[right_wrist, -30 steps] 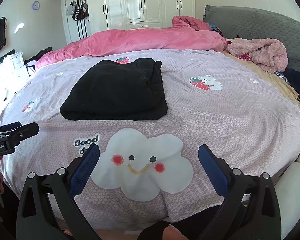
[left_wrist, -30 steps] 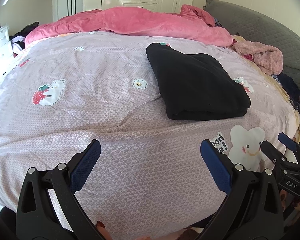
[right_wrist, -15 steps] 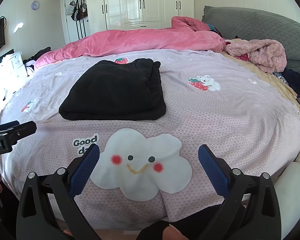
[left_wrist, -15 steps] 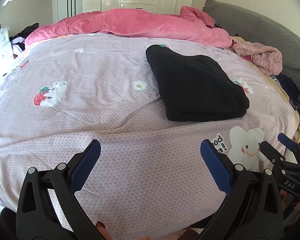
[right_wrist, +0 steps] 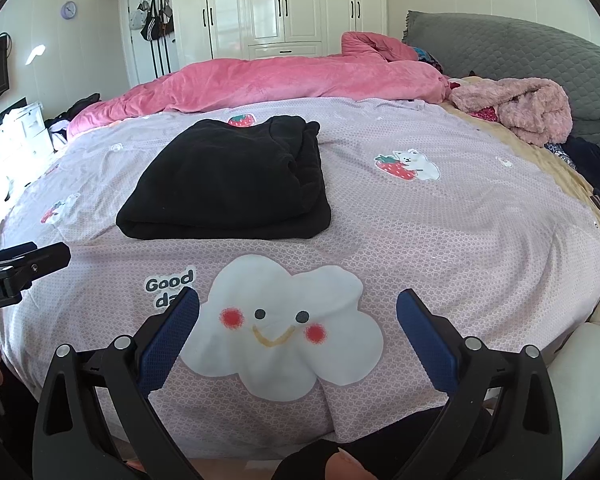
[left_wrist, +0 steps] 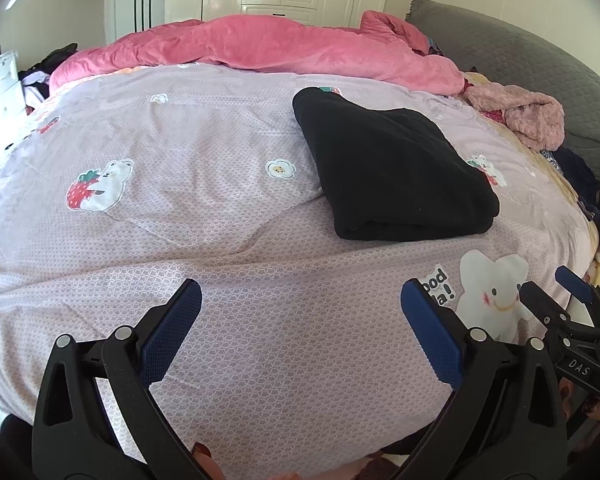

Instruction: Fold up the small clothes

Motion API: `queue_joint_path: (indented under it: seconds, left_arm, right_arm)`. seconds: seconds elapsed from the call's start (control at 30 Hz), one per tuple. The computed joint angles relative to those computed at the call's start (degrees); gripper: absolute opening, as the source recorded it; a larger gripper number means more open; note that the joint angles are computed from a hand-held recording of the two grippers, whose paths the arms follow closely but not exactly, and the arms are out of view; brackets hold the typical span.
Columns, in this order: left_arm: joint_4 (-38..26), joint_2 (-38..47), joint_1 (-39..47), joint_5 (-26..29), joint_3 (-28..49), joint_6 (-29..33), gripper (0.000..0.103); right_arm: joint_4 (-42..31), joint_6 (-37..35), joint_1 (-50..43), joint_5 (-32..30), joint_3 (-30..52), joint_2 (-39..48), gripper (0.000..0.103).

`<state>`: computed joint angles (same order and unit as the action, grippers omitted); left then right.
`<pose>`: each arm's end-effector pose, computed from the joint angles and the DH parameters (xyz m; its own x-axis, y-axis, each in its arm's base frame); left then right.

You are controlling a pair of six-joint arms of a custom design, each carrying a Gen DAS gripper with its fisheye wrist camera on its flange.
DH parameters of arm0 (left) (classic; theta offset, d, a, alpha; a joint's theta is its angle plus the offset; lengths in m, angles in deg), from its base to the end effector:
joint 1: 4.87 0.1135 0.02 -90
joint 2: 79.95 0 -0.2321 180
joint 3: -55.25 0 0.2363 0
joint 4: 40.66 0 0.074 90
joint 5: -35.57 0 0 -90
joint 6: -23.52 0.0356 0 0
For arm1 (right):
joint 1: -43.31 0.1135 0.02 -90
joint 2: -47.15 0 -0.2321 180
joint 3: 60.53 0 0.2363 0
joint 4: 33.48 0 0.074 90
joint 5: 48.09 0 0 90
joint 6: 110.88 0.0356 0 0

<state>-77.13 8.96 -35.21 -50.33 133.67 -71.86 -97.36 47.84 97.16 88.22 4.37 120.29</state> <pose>0.2772 -0.1652 0.2225 -0.6792 0.2892 -0.6746 0.4844 0.8671 -0.1160 0.1487 0.1599 0.2079 -0.6015 0.2678 -0.7527 0.3682 0.9290 0.0363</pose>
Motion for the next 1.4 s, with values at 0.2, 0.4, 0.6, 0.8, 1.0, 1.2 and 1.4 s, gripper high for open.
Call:
queue_joint_path:
  seconds: [0.2,0.4,0.6,0.8,1.0,1.2,1.4]
  left_arm:
    - [0.0,-0.2,0.2,0.2,-0.3,0.2,0.094]
    - [-0.4,-0.1,0.4,0.4,0.2,0.2,0.094]
    - [-0.6,-0.1,0.5,0.5,0.3,0.4,0.094]
    - [-0.8,-0.5,0.6,0.4,0.2,0.5,0.094]
    - [-0.2,-1.3,0.7,0.8,-0.3,1.0,0.094]
    - [1.1,-2.2,2.0,1.8,-1.9,2.3,0.094]
    - [3.6,-2.8,9.8,2.0,-2.5,5.7,0.094]
  right_arm:
    - [-0.6,0.7,0.1,0.1,0.5,0.5,0.099]
    - [-1.0,1.3,0.2,0.1,0.6,0.5,0.099]
    - [-1.6,2.1,0.4,0.2,0.8,0.6,0.099]
    - [-2.3,2.7,0.4,0.3,1.1,0.9,0.099]
    - [-5.4,5.7,0.8,1.1,2.2,1.5,0.099]
    - [-10.8,10.6,0.7,1.7,1.9,-0.5,0.099]
    - [-31.3,28.5,0.0,2.3,-4.2,-12.6,0.098]
